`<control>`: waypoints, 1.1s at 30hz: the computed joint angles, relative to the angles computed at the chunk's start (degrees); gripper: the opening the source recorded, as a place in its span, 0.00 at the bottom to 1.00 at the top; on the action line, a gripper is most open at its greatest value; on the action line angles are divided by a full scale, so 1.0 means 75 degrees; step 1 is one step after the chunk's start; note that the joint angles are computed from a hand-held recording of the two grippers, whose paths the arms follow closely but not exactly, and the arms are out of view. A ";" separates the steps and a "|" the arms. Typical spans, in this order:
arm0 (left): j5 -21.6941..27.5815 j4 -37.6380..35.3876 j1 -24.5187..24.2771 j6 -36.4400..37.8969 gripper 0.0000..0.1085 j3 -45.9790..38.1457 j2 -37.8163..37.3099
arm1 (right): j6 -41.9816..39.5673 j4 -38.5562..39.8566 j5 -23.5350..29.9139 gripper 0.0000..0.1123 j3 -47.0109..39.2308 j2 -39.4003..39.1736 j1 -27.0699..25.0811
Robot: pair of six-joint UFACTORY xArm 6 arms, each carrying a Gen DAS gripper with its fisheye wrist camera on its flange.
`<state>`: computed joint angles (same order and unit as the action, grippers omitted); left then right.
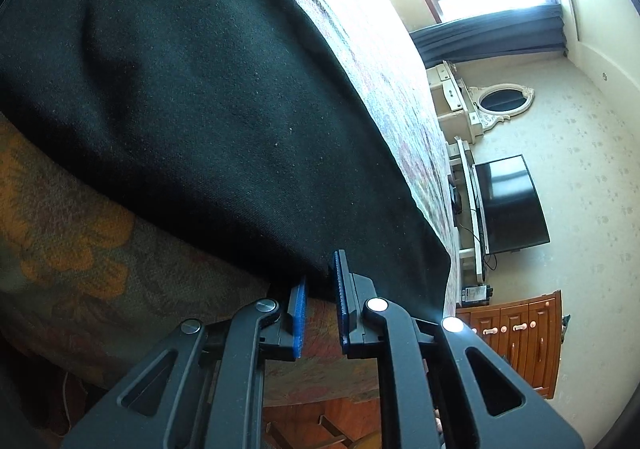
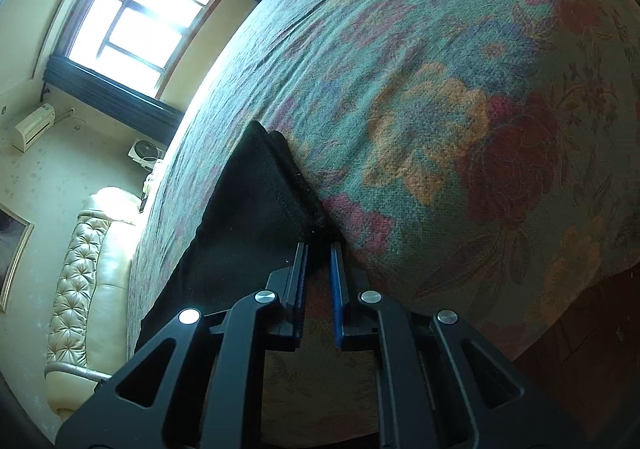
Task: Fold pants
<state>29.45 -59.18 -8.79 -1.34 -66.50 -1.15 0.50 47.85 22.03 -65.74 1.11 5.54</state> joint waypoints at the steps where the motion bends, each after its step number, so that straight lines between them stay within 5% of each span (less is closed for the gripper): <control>1: 0.0029 0.0115 -0.0010 0.0034 0.19 -0.0035 -0.0015 | 0.0224 -0.0263 -0.0130 0.12 0.0138 -0.0106 -0.0042; 3: 0.0135 0.0233 -0.0069 0.0169 0.39 -0.0268 0.0040 | -0.0106 0.0172 -0.0157 0.33 0.0265 -0.0264 -0.0194; 5: 0.0075 0.0411 -0.0119 0.0257 0.67 -0.0233 -0.0118 | -0.0495 0.0724 -0.0134 0.40 0.0308 -0.0399 -0.0327; 6: 0.0021 0.0433 -0.0124 0.0348 0.70 -0.0209 -0.0193 | -0.0819 0.1044 -0.0151 0.40 0.0304 -0.0450 -0.0360; 10: -0.0165 0.0989 -0.0037 0.0586 0.75 -0.0332 -0.0305 | -0.2083 0.2168 -0.0242 0.40 0.0006 -0.0426 -0.0250; 16: -0.0040 0.2992 0.0309 0.0418 0.77 -0.0731 -0.0002 | -0.3468 0.3841 0.1107 0.54 -0.1093 0.0486 -0.0117; 23: 0.0627 0.4969 0.1056 0.0280 0.77 -0.0987 0.0175 | -0.2323 0.2760 0.1540 0.54 -0.1079 0.0638 -0.0312; 28: 0.1052 0.4437 0.1936 0.0991 0.77 -0.1080 0.0206 | -0.1613 0.1205 0.1082 0.67 -0.1465 0.0546 -0.0318; 33: 0.1295 0.3595 0.2585 0.1933 0.77 -0.1309 0.0491 | -0.1855 0.1286 0.2333 0.67 -0.3081 0.1793 -0.0810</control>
